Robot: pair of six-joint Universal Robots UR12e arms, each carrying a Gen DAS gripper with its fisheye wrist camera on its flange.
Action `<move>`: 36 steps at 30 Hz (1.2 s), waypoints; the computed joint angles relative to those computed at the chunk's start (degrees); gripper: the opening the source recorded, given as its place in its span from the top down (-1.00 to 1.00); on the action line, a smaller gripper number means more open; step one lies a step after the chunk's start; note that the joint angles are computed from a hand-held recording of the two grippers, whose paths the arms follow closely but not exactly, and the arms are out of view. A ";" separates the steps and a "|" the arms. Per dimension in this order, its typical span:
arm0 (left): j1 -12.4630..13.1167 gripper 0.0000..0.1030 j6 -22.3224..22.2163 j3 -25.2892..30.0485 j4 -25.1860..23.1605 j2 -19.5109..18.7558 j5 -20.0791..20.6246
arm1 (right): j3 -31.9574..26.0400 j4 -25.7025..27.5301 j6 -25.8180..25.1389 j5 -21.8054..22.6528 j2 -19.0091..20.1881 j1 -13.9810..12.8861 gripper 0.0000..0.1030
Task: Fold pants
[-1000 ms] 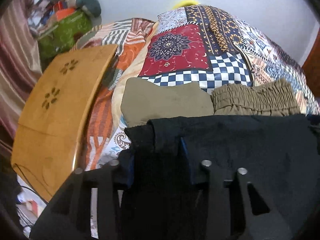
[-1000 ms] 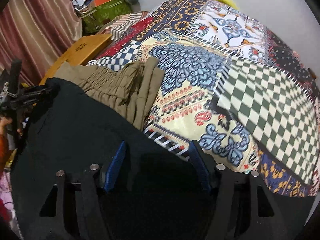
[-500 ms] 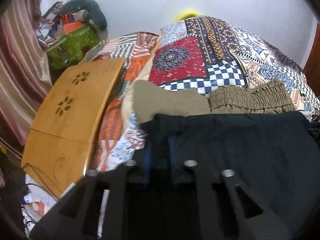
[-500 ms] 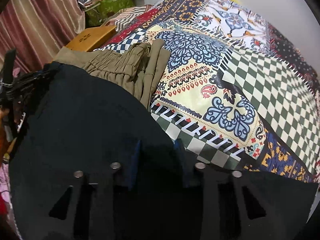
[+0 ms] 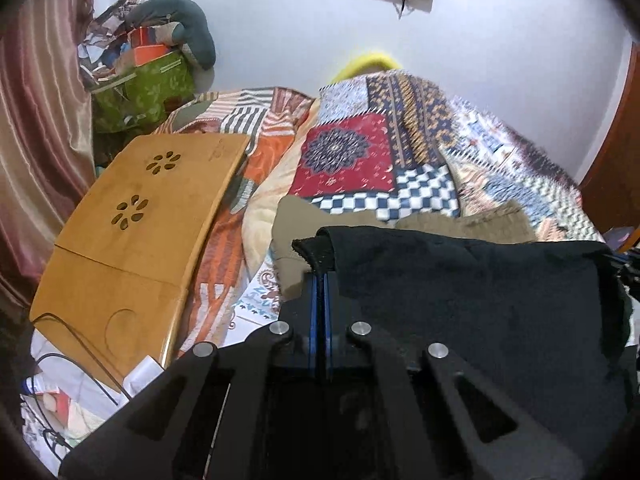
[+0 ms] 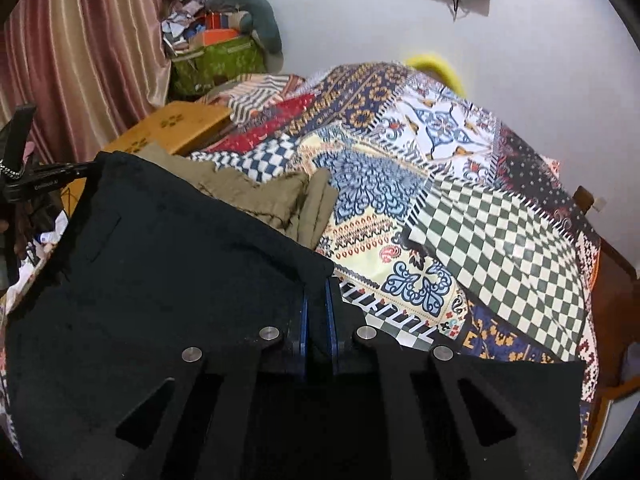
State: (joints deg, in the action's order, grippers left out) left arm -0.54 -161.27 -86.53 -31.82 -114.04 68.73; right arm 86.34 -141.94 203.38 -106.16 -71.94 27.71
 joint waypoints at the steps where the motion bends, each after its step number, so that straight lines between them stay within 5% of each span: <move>1: 0.19 0.97 -0.03 -0.40 0.10 0.50 -0.83 | -0.15 -0.05 0.09 -0.23 -0.03 0.27 0.87; 11: 2.22 0.98 1.29 -5.30 0.95 6.35 -5.31 | 0.84 -2.08 0.77 -1.80 -2.38 2.46 0.88; 36: 10.14 0.98 4.67 -20.79 -2.71 20.10 -7.74 | 4.48 1.57 8.20 -1.49 -6.59 11.12 0.88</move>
